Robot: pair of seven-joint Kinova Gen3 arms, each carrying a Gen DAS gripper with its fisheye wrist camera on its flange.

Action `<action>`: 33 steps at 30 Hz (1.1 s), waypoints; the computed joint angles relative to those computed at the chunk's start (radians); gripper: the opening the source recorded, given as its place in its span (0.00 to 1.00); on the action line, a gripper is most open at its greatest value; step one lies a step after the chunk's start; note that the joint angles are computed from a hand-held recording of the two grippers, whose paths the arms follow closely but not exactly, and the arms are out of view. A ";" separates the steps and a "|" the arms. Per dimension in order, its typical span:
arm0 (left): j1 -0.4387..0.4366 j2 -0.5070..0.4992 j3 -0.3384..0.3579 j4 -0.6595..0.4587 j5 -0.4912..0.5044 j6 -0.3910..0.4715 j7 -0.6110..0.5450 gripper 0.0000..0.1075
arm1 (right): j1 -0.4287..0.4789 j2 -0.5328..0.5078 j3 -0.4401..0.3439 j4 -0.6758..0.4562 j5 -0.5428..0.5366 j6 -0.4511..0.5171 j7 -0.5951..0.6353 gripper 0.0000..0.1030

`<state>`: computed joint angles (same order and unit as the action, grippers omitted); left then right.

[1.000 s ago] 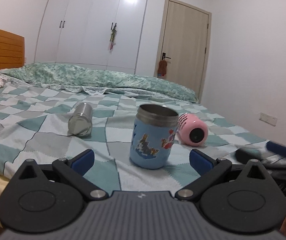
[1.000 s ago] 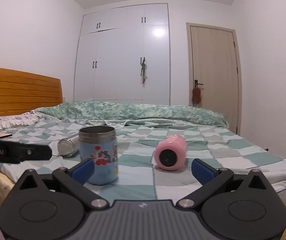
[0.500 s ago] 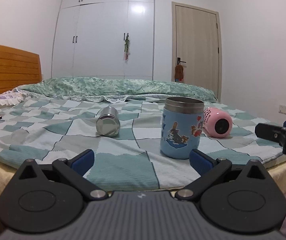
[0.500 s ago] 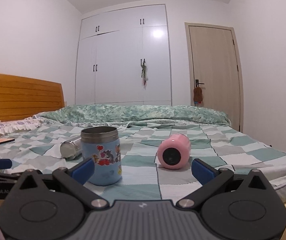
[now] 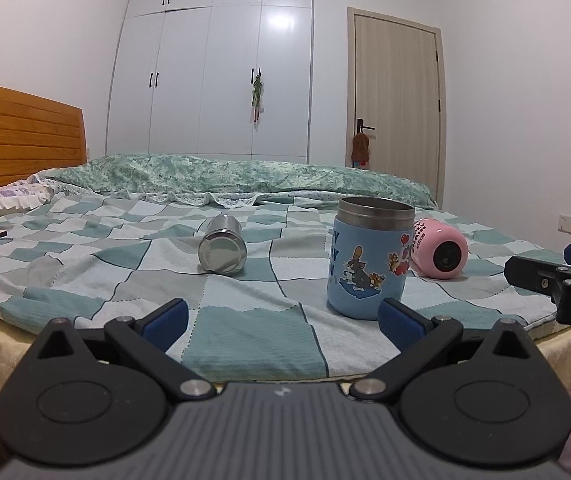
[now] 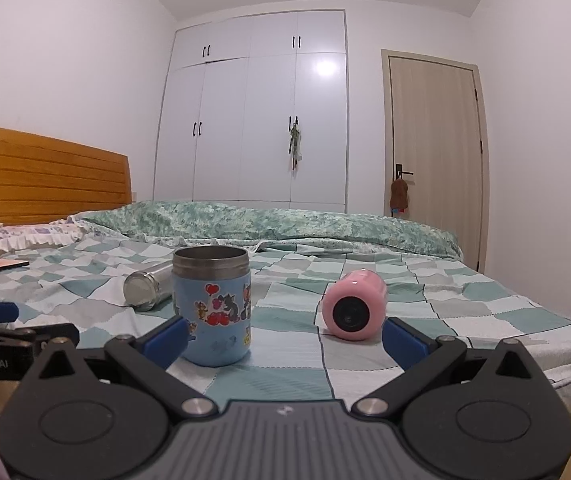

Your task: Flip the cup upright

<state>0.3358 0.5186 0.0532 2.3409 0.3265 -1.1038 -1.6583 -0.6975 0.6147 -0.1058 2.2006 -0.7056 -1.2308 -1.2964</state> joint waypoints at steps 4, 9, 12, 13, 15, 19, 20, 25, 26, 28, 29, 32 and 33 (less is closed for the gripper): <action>-0.002 0.002 0.000 0.001 -0.005 -0.005 0.002 0.96 | 0.002 -0.001 0.000 0.004 0.004 -0.002 -0.003 1.00; -0.003 0.002 0.000 0.002 -0.007 -0.007 0.002 0.96 | 0.003 -0.001 0.000 0.005 0.006 -0.003 -0.004 1.00; -0.004 0.003 0.000 0.002 -0.008 -0.008 0.003 0.96 | 0.003 -0.001 0.000 0.004 0.006 -0.002 -0.003 1.00; -0.003 0.004 0.000 0.002 -0.006 -0.011 0.003 0.96 | 0.003 -0.001 0.000 0.004 0.005 -0.001 -0.003 1.00; -0.004 0.004 0.000 0.004 -0.011 -0.014 0.004 0.96 | 0.003 -0.002 0.000 0.004 0.005 0.000 -0.002 1.00; -0.006 0.005 0.001 0.004 -0.014 -0.015 0.005 0.96 | 0.004 -0.002 0.000 0.005 0.005 0.000 -0.003 1.00; -0.006 0.004 0.001 0.004 -0.013 -0.014 0.004 0.96 | 0.004 -0.002 0.000 0.005 0.005 0.000 -0.003 1.00; -0.004 0.004 0.000 0.006 -0.013 -0.016 -0.001 0.96 | 0.004 -0.002 0.001 0.006 0.006 0.001 -0.003 1.00; -0.005 0.003 0.001 0.007 -0.015 -0.017 -0.001 0.96 | 0.004 -0.002 0.001 0.005 0.005 0.000 -0.003 1.00; -0.005 0.003 0.001 0.007 -0.015 -0.018 -0.001 0.96 | 0.004 -0.002 0.001 0.005 0.005 0.001 -0.002 1.00; -0.007 0.003 0.001 0.008 -0.020 -0.018 0.001 0.96 | 0.004 -0.002 0.001 0.005 0.005 0.001 -0.002 1.00; -0.008 0.003 0.002 0.009 -0.025 -0.021 0.001 0.96 | 0.004 -0.002 0.001 0.004 0.005 0.002 -0.002 1.00; -0.008 0.003 0.002 0.010 -0.026 -0.023 0.001 0.96 | 0.004 -0.003 0.001 0.005 0.005 0.001 -0.002 1.00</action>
